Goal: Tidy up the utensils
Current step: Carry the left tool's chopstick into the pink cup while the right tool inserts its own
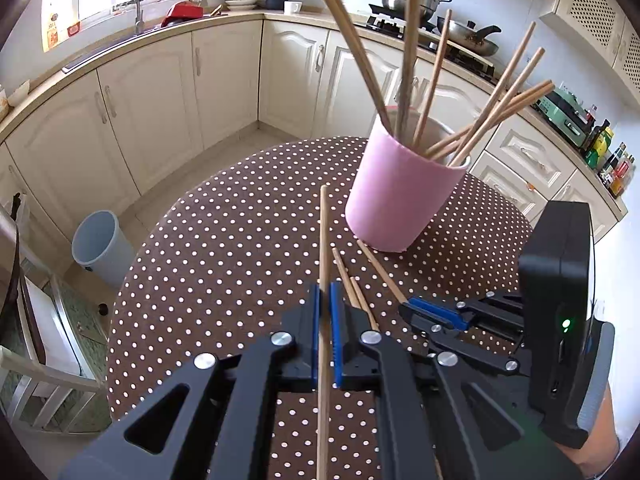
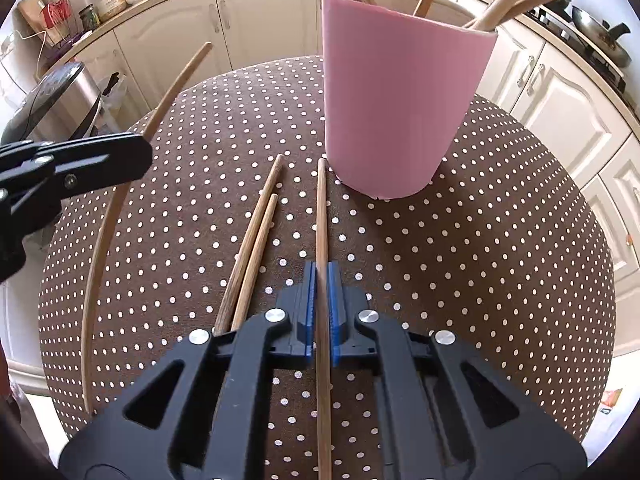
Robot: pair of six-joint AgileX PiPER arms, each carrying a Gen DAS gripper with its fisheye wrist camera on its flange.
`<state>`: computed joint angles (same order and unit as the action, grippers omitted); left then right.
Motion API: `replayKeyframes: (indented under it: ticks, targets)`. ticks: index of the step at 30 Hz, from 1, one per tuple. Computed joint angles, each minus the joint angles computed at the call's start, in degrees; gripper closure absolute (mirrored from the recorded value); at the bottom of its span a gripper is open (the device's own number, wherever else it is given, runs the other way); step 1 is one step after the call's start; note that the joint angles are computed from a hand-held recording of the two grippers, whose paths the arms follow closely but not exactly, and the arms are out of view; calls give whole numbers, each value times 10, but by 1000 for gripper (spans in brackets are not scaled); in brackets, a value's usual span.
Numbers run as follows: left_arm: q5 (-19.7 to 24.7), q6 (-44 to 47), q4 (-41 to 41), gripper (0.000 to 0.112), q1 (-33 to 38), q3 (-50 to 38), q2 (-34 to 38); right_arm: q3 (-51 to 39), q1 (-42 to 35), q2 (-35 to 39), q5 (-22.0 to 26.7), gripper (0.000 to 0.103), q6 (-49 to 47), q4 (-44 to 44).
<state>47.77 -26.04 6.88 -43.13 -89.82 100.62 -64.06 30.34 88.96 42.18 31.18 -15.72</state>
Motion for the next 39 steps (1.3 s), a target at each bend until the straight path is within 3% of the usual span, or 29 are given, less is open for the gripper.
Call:
replayKeyframes:
  ticks: [6,12,19,22,31,39]
  targets:
    - [6,-6,15,107,-27,-8,-21,55,-11,-88,-44,97,-10,27]
    - [13,-25,48,107,-68,-33,-59,65,-13,-216,-48,97,4,13]
    - [34,-54,116,107,-108,-109,-70,52,30,-299,-39,97,106,-118]
    - [37,-56,133,107,-115,-161,-55,34,70,-304,-16,97,197,-237]
    - [26,-67,159,107,-102,-324,13,7,19,-299,-81,97,255,-320]
    - [18,-80,197,107,-96,-404,64,-6,-2,-272,-112,97,345,-435]
